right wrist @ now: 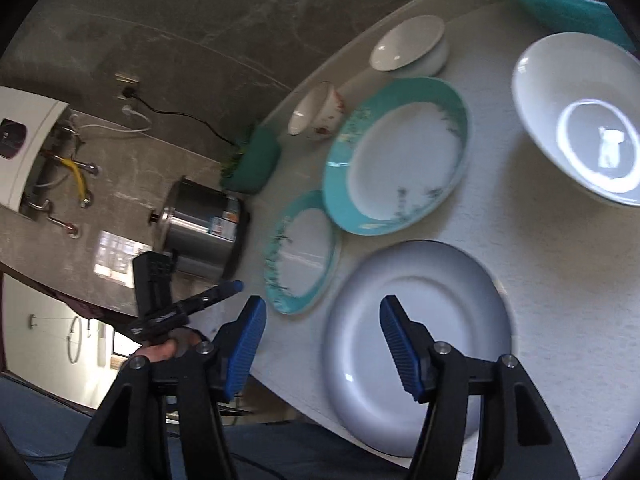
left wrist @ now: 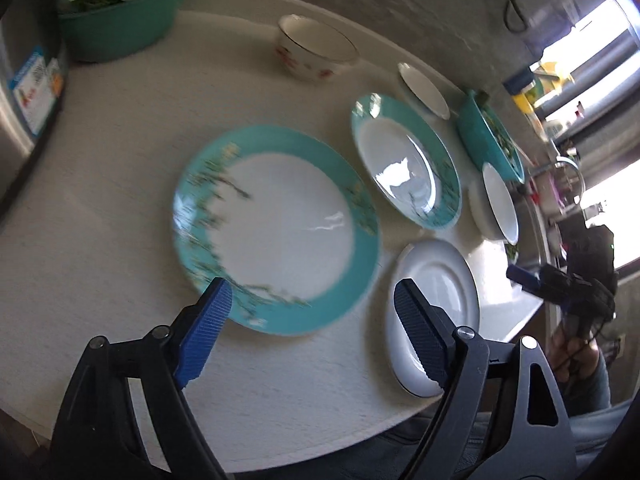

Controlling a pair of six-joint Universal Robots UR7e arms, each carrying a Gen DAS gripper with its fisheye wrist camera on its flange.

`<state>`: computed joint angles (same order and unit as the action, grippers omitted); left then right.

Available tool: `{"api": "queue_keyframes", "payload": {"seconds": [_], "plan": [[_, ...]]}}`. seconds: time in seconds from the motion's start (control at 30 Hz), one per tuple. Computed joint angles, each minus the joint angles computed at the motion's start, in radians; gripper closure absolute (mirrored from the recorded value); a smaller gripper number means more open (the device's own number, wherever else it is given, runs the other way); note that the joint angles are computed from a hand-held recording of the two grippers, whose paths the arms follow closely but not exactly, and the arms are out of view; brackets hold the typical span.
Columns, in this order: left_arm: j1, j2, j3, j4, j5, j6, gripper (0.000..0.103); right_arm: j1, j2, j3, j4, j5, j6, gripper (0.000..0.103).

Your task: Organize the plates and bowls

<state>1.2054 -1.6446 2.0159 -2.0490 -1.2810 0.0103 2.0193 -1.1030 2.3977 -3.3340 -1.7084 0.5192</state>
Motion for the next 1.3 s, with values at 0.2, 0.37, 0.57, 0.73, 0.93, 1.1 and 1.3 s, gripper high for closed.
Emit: {"api": "queue_keyframes", "payload": {"seconds": [0.2,0.37,0.57,0.73,0.93,1.1,1.3], "plan": [[0.053,0.042,-0.058,-0.004,-0.004,0.053,0.020,0.024,0.244,-0.142,-0.140,0.081,0.096,0.030],[0.074,0.078,-0.054,-0.002,-0.002,0.127,0.020,0.032,0.299,-0.224,-0.045,0.066,0.104,0.030],[0.104,0.120,-0.087,-0.028,-0.006,0.258,0.020,0.009,0.313,-0.238,-0.045,0.011,0.094,0.024],[0.145,0.203,-0.197,0.053,-0.058,0.250,0.020,-0.036,0.330,-0.240,-0.062,0.040,0.077,0.024],[0.197,0.256,-0.255,0.065,-0.076,0.247,0.022,-0.066,0.346,-0.255,-0.042,0.072,0.063,0.025],[0.228,0.303,-0.316,0.117,-0.114,0.269,0.022,-0.096,0.357,-0.255,-0.040,0.102,0.070,0.028],[0.251,0.358,-0.385,0.183,-0.141,0.257,0.031,-0.111,0.360,-0.259,-0.026,0.122,0.069,0.036]]}}
